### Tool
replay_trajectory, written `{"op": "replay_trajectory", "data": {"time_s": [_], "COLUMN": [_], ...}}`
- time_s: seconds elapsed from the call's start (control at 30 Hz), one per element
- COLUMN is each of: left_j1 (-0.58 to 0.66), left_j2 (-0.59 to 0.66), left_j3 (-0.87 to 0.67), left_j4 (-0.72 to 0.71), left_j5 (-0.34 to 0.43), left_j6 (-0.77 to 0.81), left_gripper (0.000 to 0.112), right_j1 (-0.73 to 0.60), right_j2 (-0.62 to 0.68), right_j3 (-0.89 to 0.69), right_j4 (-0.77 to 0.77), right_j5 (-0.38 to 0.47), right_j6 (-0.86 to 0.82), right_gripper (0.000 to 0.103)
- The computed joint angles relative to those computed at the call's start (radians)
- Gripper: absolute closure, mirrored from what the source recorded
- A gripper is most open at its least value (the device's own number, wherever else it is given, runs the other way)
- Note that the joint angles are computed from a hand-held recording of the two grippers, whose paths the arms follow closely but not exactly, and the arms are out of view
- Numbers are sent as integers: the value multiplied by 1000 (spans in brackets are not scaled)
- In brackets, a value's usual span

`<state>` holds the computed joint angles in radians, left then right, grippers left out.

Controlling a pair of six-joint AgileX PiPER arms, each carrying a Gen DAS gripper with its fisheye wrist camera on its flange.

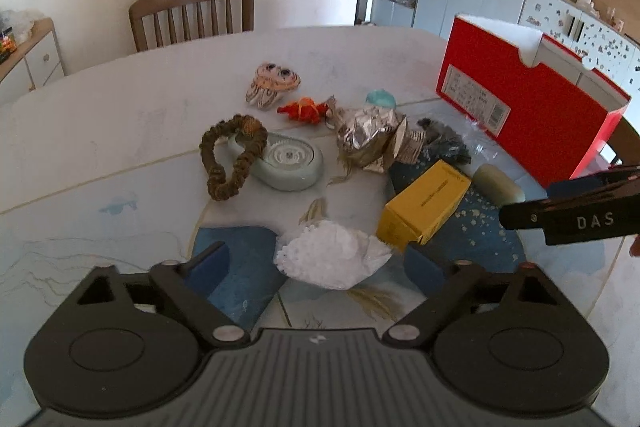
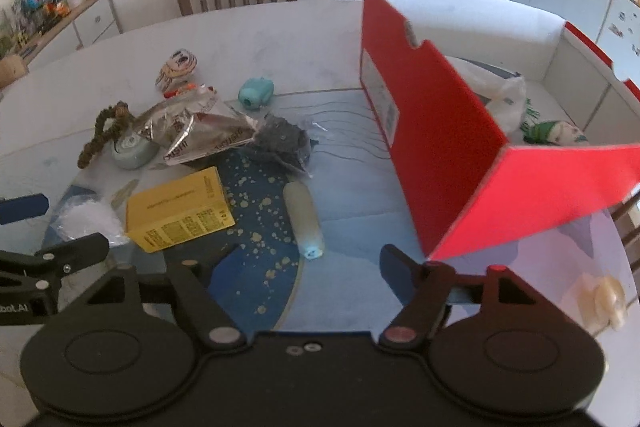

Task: Organize objects
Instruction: 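Grasp the clear bag of white crystals with the left tool while the right grasps the cream cylinder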

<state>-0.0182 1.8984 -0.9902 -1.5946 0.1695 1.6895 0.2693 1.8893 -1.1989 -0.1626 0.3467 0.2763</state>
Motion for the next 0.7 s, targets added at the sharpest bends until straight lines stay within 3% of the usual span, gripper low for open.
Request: {"op": "replay_trajectory", "data": {"time_s": [0.13, 0.27, 0.7], "left_j1": [2, 4, 12], "left_j2": [20, 26, 19], "left_j3": [-21, -28, -32], "left_j4": [144, 153, 163], "left_j5": [18, 39, 62], "left_j6": [-143, -146, -162], "left_gripper": [43, 53, 72], "right_j1": [-4, -12, -3], "right_j2": [41, 64, 67], "right_j3": [-46, -73, -77], "right_j4": [23, 69, 59], "right_j5": [18, 30, 21], "right_j6": [-46, -89, -83], "right_gripper": [42, 51, 88]}}
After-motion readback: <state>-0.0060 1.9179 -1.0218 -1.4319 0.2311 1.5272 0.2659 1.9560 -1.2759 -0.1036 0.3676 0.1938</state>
